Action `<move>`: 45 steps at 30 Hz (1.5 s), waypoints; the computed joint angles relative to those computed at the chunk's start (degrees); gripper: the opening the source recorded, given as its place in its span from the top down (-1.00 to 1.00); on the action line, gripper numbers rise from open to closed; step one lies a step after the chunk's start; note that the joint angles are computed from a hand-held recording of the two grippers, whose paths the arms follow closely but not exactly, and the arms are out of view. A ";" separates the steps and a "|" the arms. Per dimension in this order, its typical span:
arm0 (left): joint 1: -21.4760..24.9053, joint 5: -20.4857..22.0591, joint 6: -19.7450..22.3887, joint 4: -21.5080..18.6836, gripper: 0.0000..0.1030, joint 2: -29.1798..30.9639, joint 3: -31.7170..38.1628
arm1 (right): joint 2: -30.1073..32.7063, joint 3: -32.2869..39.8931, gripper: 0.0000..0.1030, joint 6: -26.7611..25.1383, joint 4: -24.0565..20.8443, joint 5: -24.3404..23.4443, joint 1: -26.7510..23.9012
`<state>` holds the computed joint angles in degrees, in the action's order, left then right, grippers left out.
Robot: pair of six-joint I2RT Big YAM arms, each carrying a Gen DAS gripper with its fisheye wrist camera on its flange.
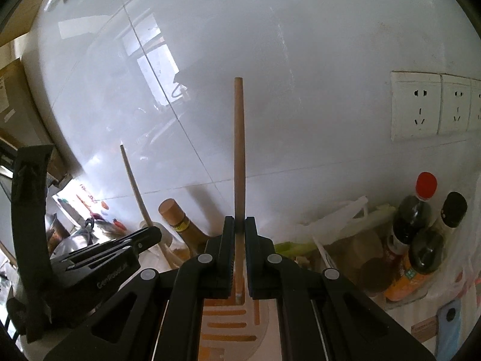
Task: Organize utensils
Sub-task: 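Lower the chopsticks into the holder and open both tools, then grasp a light chopstick with the left tool while the right tool grasps a dark chopstick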
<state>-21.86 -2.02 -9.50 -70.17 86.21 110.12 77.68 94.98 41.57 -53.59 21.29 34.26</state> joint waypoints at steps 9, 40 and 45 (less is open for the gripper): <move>0.73 1.44 1.79 0.76 0.91 1.80 1.27 | 2.91 2.19 0.87 -2.63 1.00 3.14 0.59; -2.86 -6.81 -0.73 -2.46 -1.00 -19.59 -22.94 | -11.36 -8.69 -0.95 19.36 -29.11 2.64 6.03; -8.66 -8.54 -2.03 -5.74 -1.00 -21.07 -31.38 | -15.93 -17.77 -0.94 24.76 -30.98 -1.11 7.72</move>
